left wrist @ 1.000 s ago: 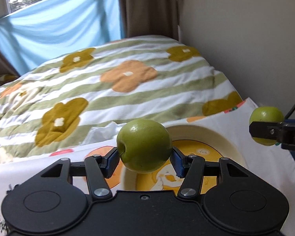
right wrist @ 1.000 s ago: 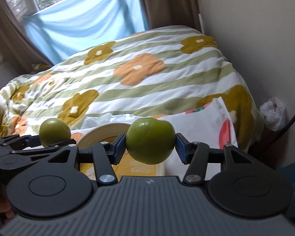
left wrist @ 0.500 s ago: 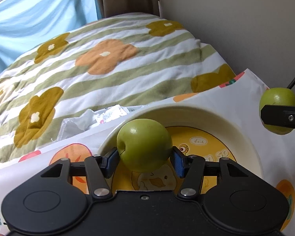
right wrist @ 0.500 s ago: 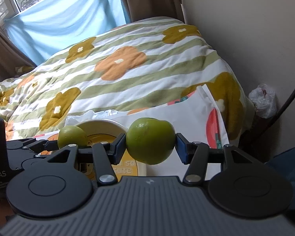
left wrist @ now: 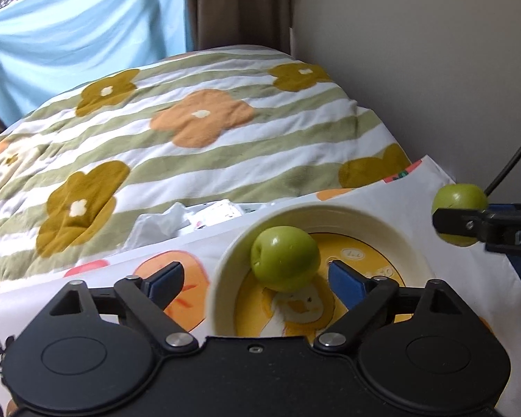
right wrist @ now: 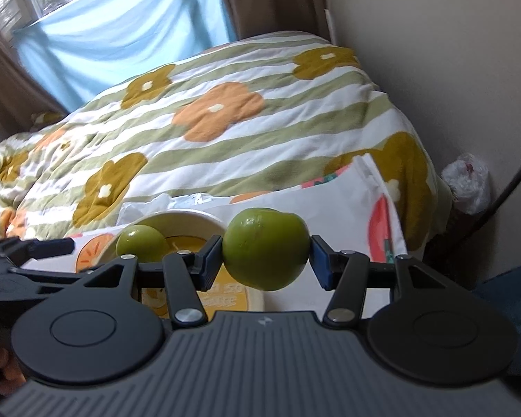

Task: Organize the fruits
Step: 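Lower both green apples into the bowl and open both tools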

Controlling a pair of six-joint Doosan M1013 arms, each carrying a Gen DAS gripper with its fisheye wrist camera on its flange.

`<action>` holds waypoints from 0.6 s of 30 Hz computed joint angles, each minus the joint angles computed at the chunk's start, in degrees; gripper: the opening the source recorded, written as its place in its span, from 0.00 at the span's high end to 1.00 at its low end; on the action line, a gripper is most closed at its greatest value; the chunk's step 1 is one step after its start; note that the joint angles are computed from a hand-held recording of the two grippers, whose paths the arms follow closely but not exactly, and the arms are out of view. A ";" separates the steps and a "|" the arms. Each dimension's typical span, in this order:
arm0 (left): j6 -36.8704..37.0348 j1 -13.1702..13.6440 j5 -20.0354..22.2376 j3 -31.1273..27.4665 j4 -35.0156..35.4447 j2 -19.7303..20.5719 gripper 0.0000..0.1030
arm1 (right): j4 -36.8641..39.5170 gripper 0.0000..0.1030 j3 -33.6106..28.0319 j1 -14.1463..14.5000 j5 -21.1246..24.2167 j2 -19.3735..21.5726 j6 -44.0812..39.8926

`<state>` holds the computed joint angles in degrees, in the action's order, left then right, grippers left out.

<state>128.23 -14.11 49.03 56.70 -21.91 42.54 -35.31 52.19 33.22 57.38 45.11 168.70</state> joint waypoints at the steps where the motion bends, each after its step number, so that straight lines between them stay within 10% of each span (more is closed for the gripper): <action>1: -0.45 0.22 -0.38 0.40 -0.10 -0.38 0.09 | 0.34 0.33 -0.21 -0.01 -0.46 0.15 -1.85; 18: -6.22 1.58 -5.11 5.77 3.65 -3.23 0.09 | 6.32 0.33 -3.81 -0.97 -9.23 4.70 -20.10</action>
<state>122.01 -12.53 43.92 62.47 -18.26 39.31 -28.99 48.38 32.24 48.15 49.81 148.60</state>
